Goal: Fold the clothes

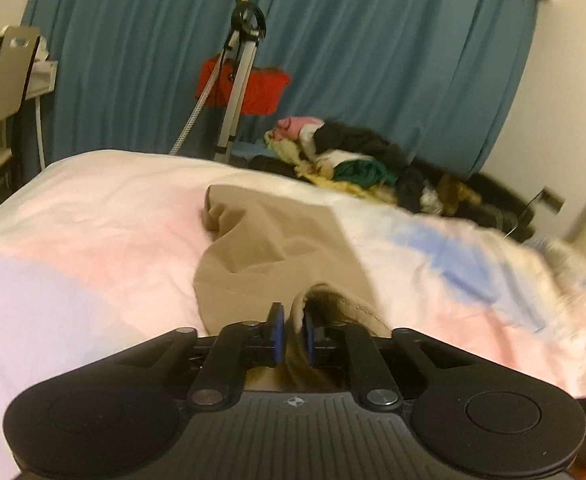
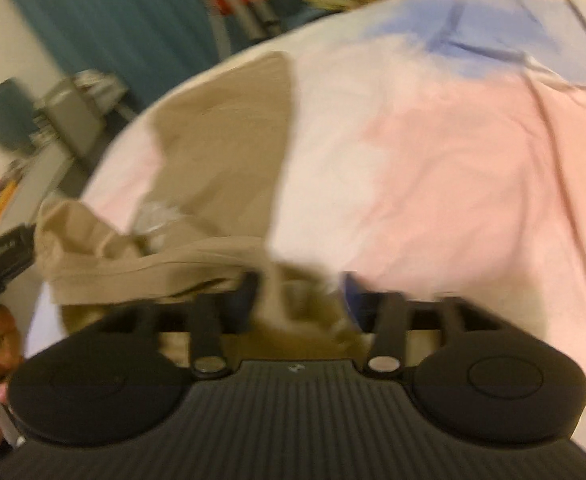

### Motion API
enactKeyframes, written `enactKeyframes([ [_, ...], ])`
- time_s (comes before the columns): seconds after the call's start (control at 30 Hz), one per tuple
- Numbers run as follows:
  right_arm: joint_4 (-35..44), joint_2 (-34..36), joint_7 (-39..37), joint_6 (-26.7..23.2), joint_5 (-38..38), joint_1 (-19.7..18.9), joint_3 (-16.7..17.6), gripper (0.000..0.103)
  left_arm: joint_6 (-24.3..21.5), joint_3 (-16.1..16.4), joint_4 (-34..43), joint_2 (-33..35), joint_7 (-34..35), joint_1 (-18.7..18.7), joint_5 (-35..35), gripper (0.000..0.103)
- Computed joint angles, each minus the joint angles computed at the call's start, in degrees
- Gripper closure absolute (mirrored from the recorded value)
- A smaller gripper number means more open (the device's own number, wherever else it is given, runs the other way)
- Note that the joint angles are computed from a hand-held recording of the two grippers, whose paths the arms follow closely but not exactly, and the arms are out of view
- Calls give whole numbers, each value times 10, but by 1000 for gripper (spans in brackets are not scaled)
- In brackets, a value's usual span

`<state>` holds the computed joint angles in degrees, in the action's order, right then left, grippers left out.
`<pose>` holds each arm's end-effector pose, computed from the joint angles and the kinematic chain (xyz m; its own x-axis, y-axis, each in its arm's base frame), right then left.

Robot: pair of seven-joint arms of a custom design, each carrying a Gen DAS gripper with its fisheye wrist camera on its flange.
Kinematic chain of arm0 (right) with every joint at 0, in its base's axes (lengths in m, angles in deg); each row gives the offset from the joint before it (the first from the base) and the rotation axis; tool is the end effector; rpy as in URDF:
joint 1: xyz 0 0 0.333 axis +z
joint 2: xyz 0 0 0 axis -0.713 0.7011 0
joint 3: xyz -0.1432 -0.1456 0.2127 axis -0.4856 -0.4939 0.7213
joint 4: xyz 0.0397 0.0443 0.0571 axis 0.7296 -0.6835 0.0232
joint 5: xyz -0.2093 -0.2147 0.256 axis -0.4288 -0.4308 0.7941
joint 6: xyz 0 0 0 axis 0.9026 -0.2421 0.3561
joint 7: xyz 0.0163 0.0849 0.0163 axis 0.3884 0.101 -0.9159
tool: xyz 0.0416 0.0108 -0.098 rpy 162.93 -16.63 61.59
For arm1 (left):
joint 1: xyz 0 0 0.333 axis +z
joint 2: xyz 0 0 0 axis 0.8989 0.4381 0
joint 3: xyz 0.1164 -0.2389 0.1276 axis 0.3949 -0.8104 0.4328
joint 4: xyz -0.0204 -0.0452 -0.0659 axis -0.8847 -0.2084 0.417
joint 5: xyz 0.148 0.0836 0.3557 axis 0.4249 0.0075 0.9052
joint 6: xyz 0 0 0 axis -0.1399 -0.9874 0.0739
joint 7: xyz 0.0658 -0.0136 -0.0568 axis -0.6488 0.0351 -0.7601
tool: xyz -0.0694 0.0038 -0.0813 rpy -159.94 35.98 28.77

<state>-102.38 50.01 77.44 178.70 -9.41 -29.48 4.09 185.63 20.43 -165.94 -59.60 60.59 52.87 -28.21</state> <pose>0.5949 0.2193 0.5088 0.1034 -0.8925 -0.4391 -0.8007 0.1872 -0.5690 0.5783 -0.2353 0.5350 -0.0260 -0.9656 0.2587 -0.5489 -0.2025 -0.8110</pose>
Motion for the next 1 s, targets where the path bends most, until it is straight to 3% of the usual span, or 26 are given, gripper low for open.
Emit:
enactKeyframes([
  [0.07, -2, 10, 59, 21, -52, 8, -12, 21, 3, 2, 3, 20, 11, 4, -19, 83],
  [0.13, -8, 10, 71, 40, -58, 6, -11, 21, 1, 7, 0, 25, 19, 5, -40, 62],
  [0.23, -26, 2, 101, 93, -89, 10, -13, 21, 0, 13, -13, 5, 18, 7, -47, 45],
  [0.37, -54, -18, 171, 154, -177, 21, -28, 21, 28, 17, -29, -28, -34, 14, 26, 27],
  [0.4, -60, -23, 194, 167, -204, 24, -34, 21, 29, 13, -35, -41, -40, 17, 54, 25],
  [0.47, -59, -27, 182, 146, -176, 13, -22, 21, 23, -5, -47, -64, -44, 26, 98, 23],
  [0.57, -48, -30, 222, 71, -182, 7, -26, 21, 16, -35, -63, -92, -26, 39, 142, 19],
  [0.7, -59, -36, 185, 52, -85, -4, -16, 21, 12, -70, -62, -86, 34, 39, 186, 15],
  [0.87, -66, -37, 176, 66, -78, -2, -15, 21, -116, -87, -4, -33, -113, -1, 420, 13],
  [1.0, -75, -41, 171, 89, -86, 0, -14, 21, -192, -70, 28, 10, -119, -42, 456, 13],
])
